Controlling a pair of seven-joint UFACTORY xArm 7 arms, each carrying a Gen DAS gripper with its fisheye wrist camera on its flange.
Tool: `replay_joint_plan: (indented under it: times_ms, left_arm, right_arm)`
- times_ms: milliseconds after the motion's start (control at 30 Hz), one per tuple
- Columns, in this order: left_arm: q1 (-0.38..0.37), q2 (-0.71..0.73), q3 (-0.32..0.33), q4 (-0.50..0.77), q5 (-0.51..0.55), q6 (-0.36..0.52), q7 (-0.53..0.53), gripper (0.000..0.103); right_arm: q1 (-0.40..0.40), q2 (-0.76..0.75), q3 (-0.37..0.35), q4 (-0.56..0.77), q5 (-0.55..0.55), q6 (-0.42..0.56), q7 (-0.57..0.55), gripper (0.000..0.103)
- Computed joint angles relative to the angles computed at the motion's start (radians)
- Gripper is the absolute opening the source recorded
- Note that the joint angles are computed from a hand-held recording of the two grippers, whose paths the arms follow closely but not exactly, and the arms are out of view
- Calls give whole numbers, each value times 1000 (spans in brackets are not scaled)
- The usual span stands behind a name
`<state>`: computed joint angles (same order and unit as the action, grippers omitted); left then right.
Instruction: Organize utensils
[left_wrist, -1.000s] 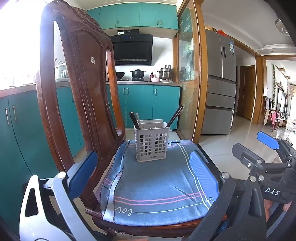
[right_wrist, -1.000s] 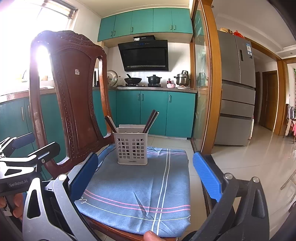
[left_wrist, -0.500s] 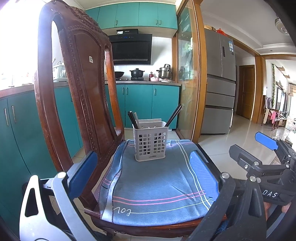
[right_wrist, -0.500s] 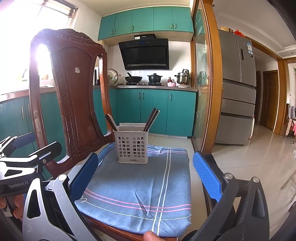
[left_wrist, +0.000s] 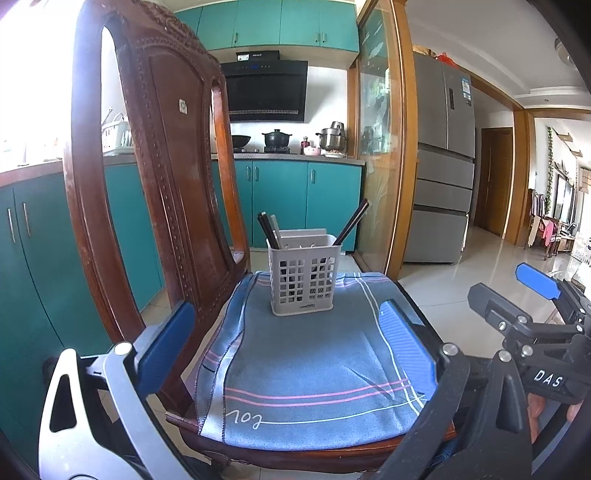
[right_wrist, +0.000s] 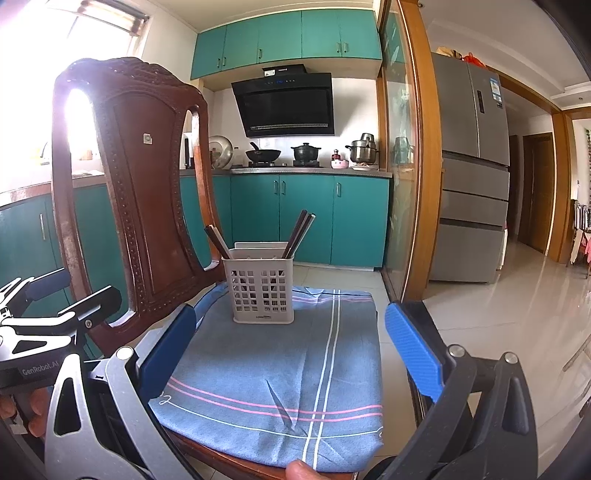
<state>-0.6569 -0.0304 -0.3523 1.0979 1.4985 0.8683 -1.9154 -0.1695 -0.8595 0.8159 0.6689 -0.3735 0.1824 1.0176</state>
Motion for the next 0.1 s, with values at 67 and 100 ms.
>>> replay_joint_plan:
  times_ms: [67,100]
  left_arm:
    - [4,10,5,5,-5,-8,7,100]
    - [6,16,9,8,-6,-14,9,100]
  right_arm:
    - [-6,9,2,0,0,-1,2,100]
    - [-12,19,6,2,-1,-2,3,100]
